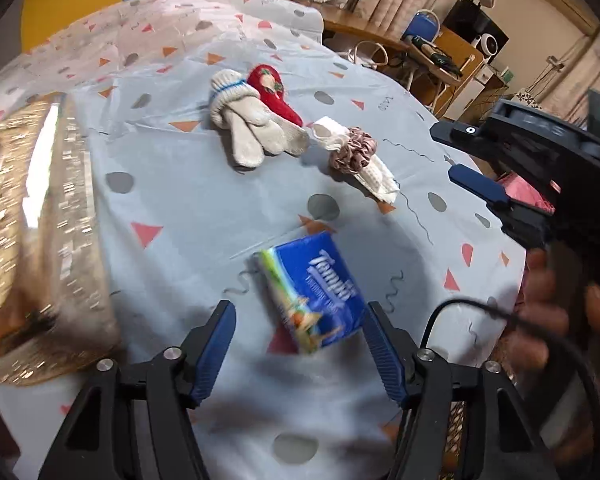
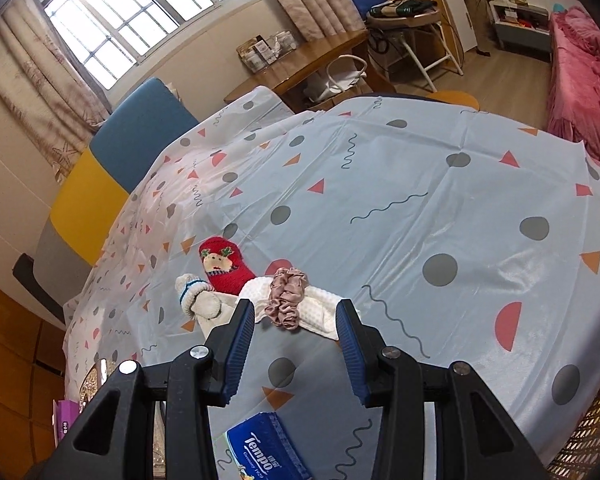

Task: Organize soft objects
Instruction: 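Move both tools back and grasp the blue Tempo tissue packet with the left gripper, then hold the tissue packet with the left gripper while the right grasps the red sock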

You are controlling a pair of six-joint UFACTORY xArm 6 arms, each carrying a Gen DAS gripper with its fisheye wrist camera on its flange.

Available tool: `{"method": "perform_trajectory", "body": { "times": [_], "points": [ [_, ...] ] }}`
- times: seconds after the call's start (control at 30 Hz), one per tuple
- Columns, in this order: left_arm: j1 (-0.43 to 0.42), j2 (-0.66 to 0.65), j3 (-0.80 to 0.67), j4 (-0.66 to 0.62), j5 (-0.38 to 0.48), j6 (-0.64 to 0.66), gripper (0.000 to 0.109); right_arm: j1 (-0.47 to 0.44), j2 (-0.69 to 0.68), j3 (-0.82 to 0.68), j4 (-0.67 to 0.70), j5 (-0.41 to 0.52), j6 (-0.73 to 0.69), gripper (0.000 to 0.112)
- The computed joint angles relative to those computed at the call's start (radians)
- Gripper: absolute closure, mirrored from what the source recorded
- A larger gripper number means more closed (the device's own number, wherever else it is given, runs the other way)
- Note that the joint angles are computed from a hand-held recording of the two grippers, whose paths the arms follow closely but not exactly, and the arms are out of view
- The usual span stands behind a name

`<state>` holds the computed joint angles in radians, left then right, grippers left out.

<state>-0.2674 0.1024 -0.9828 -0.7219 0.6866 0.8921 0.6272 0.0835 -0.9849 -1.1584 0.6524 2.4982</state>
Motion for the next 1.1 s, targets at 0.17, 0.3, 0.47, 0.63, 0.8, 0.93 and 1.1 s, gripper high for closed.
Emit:
{"method": "perform_trajectory", "body": {
  "times": [0.17,0.3,0.47,0.63,0.8,0.93,1.1],
  "points": [
    [-0.059,0.073,-0.054,0.045,-0.043,-0.093,0.035,-0.01,-0.003,0.011,-0.016,-0.026,0.033,0.07],
    [-0.09,0.143,-0.091,0.14,-0.088,-0.182,0.043,-0.019,0.006,0.006,-0.019,-0.053,0.028,0.07],
    [-0.074,0.094,-0.014,0.068,-0.142,-0.027,0.048,-0.025,0.011,0.006,-0.02,-0.07,0.03,0.07],
    [-0.02,-0.009,0.114,-0.006,-0.172,0.185,0.048,-0.039,0.018,0.013,-0.01,-0.11,0.033,0.07],
    [0.057,-0.109,0.232,-0.119,-0.187,0.406,0.048,-0.058,0.049,0.002,0.069,-0.166,-0.041,0.07],
    [0.096,-0.125,0.258,-0.197,-0.18,0.483,0.048,-0.055,0.081,-0.031,0.136,-0.177,-0.148,0.07],
    [0.149,-0.104,0.235,-0.236,-0.114,0.499,0.048,-0.05,0.146,-0.103,0.257,-0.206,-0.379,0.07]
  ]
}}
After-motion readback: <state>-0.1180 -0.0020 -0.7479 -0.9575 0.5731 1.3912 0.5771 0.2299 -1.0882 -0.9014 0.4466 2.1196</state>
